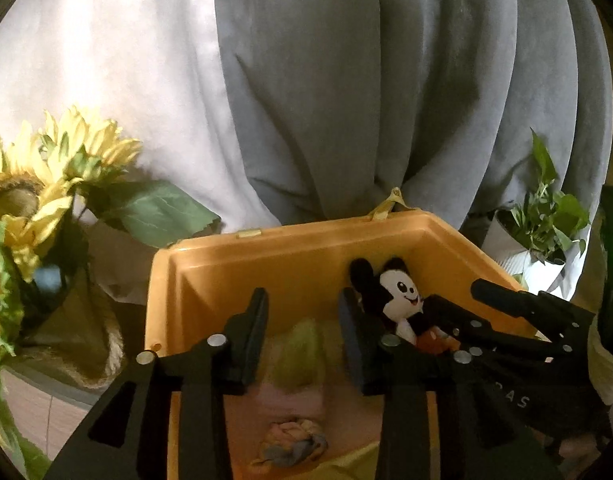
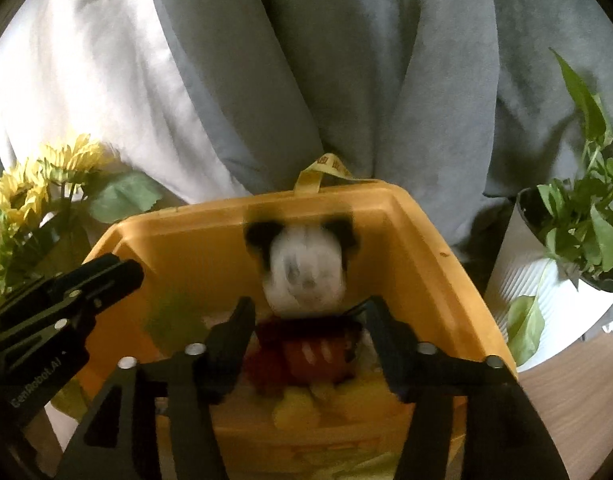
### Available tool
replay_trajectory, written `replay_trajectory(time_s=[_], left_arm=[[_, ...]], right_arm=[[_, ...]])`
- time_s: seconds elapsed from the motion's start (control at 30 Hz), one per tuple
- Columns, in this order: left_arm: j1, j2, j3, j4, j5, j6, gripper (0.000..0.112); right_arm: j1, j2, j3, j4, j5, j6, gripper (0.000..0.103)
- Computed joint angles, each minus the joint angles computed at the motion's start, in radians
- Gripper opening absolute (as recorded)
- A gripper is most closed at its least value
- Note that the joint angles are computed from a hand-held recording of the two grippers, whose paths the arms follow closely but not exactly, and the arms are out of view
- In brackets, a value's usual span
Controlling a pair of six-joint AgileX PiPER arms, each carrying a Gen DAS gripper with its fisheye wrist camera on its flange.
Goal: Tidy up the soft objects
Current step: 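Open both grippers to drop the frog and Mickey into the crate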
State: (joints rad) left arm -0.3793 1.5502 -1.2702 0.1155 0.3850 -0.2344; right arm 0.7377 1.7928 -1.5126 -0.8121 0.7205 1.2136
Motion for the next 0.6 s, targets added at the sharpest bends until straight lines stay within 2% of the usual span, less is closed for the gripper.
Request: replay_trajectory(time_s=[0.07, 0.33, 0.6], left_arm=[[0.000, -0.018, 0.010, 0.015, 0.005, -0.017, 0.037], [-0.054, -0.115, 0.043, 0.281, 0.100, -0.320, 0.042], [-0.153, -0.264, 0.093, 0.485, 0.257, -0.542, 0.050]], right_arm=[[0.005, -0.013, 0.013, -0.018, -0.003, 0.018, 0.061], [0.031, -0.079, 0.067, -0.058, 0.016, 0.091, 0.061], [0.133, -0.184, 0.123, -0.135, 0.109, 0.171, 0.063]])
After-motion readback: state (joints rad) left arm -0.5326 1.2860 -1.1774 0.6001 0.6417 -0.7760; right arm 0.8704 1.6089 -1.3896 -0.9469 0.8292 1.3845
